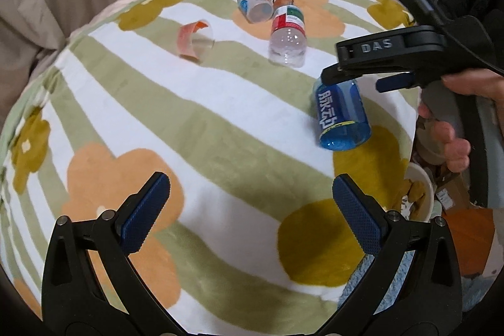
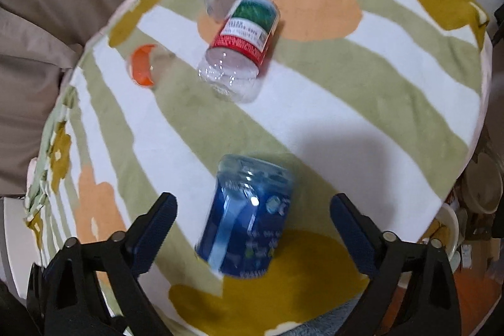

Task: Flip cup upside down
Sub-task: 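Grasp the standing blue cup with the right tool while the left tool withdraws, then turn the blue cup bottom up with the right tool, lower it, open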

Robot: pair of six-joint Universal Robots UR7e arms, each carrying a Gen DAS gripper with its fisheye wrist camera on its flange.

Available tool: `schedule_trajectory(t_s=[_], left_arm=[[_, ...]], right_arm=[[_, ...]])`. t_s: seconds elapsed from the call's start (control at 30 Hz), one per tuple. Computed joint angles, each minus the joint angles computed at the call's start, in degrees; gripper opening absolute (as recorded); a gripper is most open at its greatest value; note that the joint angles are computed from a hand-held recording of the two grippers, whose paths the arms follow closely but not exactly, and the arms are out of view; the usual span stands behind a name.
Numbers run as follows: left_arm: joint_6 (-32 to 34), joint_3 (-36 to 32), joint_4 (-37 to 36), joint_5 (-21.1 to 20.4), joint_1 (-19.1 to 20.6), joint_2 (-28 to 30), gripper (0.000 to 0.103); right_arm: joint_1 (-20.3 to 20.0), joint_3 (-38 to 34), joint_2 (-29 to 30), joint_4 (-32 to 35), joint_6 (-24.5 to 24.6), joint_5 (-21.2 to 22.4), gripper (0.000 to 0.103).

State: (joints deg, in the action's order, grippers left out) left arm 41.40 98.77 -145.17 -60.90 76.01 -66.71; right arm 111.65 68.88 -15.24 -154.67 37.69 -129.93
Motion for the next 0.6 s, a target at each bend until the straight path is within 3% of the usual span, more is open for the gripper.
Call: schedule_trajectory(t_s=[0.07,0.13,0.27,0.4,0.6], left_arm=[[-0.2,-1.1,1.3,-0.8,0.7,0.6,0.103],[-0.2,-1.7,1.8,-1.2,1.1,1.0,0.103],[-0.8,-2.9,3.1,-2.4,1.9,1.6,0.103],[-1.8,-3.8,4.9,-3.2,2.4,1.8,0.103],[-2.5,-3.1,4.7,-3.9,2.4,1.1,0.103]], right_arm=[[-0.4,-2.1,0.5,3.7,2.0,0.7,0.091],[-0.9,-3.0,0.8,5.3,3.1,1.9,0.079],[-1.5,-5.0,1.5,8.6,4.0,2.7,0.074],[-1.9,-5.6,1.7,9.6,4.2,3.2,0.061],[-1.8,-3.6,1.2,4.8,1.7,3.7,0.060]])
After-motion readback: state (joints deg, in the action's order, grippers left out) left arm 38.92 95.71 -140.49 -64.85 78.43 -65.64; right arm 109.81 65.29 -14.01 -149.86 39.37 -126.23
